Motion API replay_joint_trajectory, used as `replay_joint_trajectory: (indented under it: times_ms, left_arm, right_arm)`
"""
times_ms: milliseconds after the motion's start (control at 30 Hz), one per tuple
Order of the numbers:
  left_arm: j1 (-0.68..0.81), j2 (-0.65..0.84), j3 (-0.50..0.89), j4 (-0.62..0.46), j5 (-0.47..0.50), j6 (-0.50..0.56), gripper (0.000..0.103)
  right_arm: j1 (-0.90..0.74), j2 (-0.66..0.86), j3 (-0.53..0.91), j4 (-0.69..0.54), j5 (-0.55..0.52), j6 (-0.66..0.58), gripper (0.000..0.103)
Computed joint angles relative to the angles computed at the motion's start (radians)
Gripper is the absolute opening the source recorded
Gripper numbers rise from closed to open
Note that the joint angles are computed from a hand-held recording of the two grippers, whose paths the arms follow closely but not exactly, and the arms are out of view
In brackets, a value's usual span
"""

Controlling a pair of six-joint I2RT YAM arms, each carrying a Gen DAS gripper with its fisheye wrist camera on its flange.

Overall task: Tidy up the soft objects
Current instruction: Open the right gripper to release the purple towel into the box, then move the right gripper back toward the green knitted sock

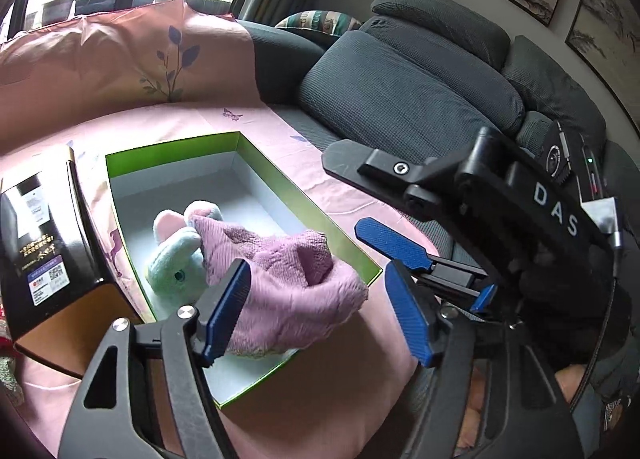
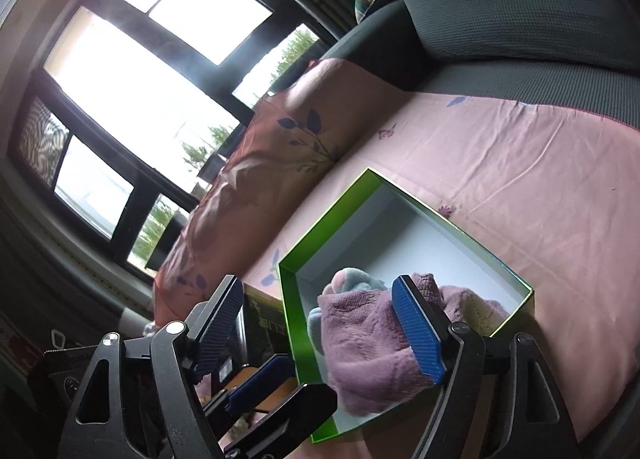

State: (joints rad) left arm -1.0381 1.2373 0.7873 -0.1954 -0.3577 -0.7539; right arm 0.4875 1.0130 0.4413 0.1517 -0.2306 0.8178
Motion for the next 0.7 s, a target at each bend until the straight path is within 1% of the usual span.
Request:
replay_joint_trajectory:
  times_ms: [67,100,200,300,333,367,433,500,600,700]
  left_arm:
    - [-0.02,-0.048,-0.012,-0.027,-0.039,-0.012,0.073]
    - [-0.032,-0.076,-0.02,-0.047,-0.062,-0.02,0.077]
    - [-0.064,-0.177,-0.055,-0.093,-0.122,-0.036,0.08]
    - [-0.082,-0.295,-0.11,-0.123,-0.136,-0.053,0.082]
    - [-0.089,-0.323,-0.118,-0.15,-0.146,-0.073,0.082]
    - [-0.098,-0.348,-0.121,-0.189,-0.16,-0.095,0.082]
    - [-0.132,-0.401,-0.127,-0.266,-0.207,-0.135,0.082]
    - [-0.171,-0.453,-0.133,-0.342,-0.273,-0.18,0.082]
    - [-0.25,-0.523,-0.131,-0.498,-0.385,-0.289,0.082]
    - [-0.332,-0.574,-0.115,-0.693,-0.488,-0.436,0.082]
  right_arm:
    - [0.013,-0.018,-0.002,0.0,0.017,0.0,0.085]
    - [0.022,-0.023,0.002,-0.003,0.028,-0.004,0.086]
    - [0.053,-0.026,0.019,-0.019,0.055,-0.006,0.087]
    - [0.096,-0.006,0.044,-0.017,0.077,-0.014,0.088]
    - [0.114,0.005,0.055,-0.016,0.086,-0.023,0.094]
    - [0.128,0.018,0.065,-0.013,0.093,-0.035,0.097]
    - [0.17,0.039,0.09,-0.032,0.135,-0.041,0.097]
    - [0.215,0.049,0.108,-0.046,0.176,-0.045,0.097]
    - [0.283,0.079,0.144,-0.056,0.218,-0.073,0.097]
    - [0.381,0.139,0.203,-0.069,0.3,-0.106,0.103]
